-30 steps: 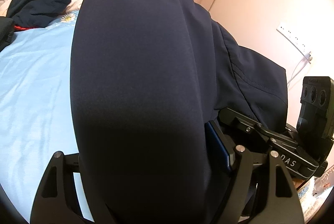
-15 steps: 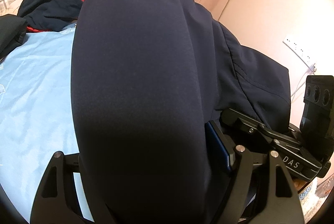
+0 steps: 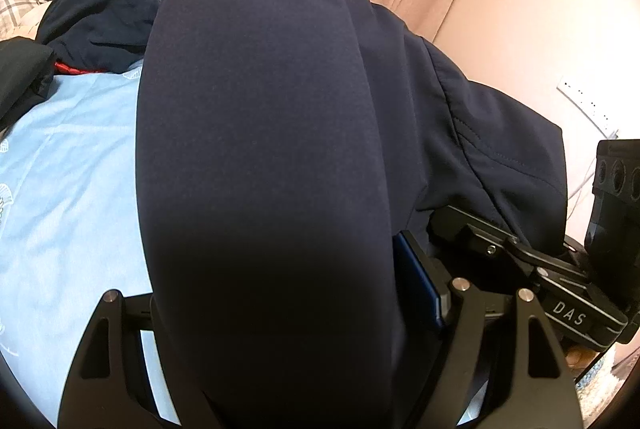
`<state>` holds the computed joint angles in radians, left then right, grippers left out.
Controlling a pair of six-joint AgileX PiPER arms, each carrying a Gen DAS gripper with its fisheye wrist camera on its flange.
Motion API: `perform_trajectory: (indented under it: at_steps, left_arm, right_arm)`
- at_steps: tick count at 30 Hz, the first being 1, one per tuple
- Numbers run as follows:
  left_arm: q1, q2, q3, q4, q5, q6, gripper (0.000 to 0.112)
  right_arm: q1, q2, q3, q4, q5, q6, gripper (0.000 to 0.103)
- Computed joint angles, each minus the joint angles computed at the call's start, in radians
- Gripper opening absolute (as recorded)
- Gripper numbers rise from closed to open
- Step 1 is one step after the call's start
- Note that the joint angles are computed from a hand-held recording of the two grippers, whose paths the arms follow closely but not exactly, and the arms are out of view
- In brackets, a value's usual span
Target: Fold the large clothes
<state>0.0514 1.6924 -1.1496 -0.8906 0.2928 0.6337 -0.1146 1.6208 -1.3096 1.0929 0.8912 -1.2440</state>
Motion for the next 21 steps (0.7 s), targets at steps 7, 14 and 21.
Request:
perform_trajectory:
  at_steps: [7, 14, 21]
  left_arm:
    - [0.004, 0.026, -0.046, 0.095, 0.007, -0.086, 0.079]
    - [-0.034, 0.032, -0.068, 0.24, -0.007, -0.237, 0.079]
    - [-0.102, 0.02, -0.05, 0.436, -0.039, -0.453, 0.079]
  right_arm:
    - [-0.037, 0.023, -0.001, 0.029, 0.019, -0.046, 0.031]
    - [-0.028, 0.045, -0.009, 0.045, 0.0, -0.051, 0.03]
    - [0.0, 0.079, -0.036, 0.035, -0.03, -0.016, 0.031]
